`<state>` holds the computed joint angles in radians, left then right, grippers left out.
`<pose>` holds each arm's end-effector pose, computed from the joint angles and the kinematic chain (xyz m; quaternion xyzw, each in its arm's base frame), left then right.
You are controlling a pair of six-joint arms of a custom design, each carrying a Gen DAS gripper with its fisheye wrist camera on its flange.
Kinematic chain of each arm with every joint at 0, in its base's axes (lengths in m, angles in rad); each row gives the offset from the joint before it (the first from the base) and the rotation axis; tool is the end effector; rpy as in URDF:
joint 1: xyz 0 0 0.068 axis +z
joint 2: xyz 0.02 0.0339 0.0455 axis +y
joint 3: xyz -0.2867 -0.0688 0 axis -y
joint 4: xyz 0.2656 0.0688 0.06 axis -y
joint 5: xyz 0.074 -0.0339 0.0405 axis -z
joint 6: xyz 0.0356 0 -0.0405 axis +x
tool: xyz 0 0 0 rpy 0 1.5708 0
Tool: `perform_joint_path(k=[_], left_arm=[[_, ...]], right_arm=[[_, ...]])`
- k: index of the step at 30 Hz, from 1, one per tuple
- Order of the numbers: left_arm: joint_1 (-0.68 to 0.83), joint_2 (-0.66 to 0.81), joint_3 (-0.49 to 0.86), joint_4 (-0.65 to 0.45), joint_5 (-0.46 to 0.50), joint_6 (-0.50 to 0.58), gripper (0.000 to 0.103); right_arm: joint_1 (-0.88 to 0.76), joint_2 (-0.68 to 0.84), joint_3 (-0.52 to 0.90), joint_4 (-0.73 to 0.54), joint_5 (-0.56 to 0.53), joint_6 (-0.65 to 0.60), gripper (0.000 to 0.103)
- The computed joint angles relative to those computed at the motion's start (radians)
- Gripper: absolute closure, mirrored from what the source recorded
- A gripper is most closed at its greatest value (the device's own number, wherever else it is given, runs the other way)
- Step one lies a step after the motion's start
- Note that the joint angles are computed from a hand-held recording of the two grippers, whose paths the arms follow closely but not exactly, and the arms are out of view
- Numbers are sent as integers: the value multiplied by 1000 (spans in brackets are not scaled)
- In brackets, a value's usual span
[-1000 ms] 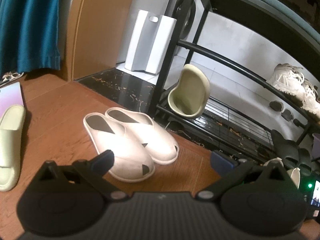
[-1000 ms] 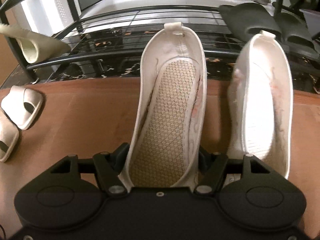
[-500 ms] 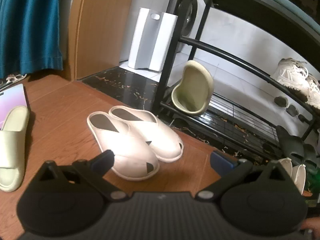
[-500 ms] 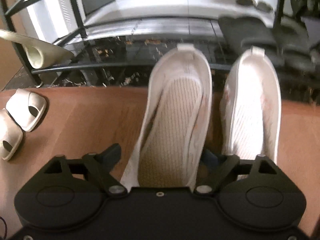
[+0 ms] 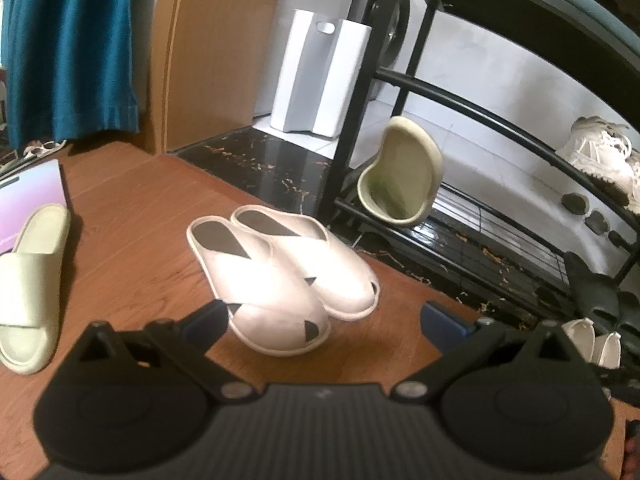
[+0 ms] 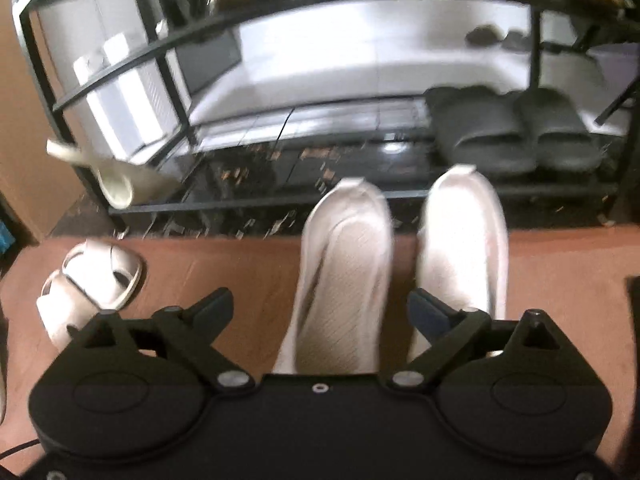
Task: Organize scattered shoes
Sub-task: 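Lower the second flat beside the first flat and open the right gripper, then withdraw the right gripper from the paired flats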
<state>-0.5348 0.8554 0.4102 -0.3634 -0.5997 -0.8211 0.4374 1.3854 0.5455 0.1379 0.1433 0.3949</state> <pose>0.1555 -0.0688 0.1949 -0.2353 0.8621 -0.0093 0.4487 0.2490 0.1108 0.1670 0.0109 0.9052 0.1103 0.4102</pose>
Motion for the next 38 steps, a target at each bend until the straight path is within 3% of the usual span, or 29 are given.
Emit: perform_joint_path(k=[10, 16, 20, 22, 38], left_arm=[[-109, 232, 89, 56, -101, 13, 1], [-178, 331, 143, 46, -146, 74, 1], [-203, 339, 150, 35, -174, 56, 1], [-181, 326, 144, 40, -125, 54, 1], [-75, 357, 153, -50, -38, -70, 1]], right_arm=[[-84, 105, 25, 27, -16, -9, 7], [-45, 60, -22, 51, -34, 39, 7], [-9, 27, -53, 46, -26, 41, 7], [-4, 19, -58, 38, -29, 52, 7], [10, 0, -53, -5, -36, 81, 7]])
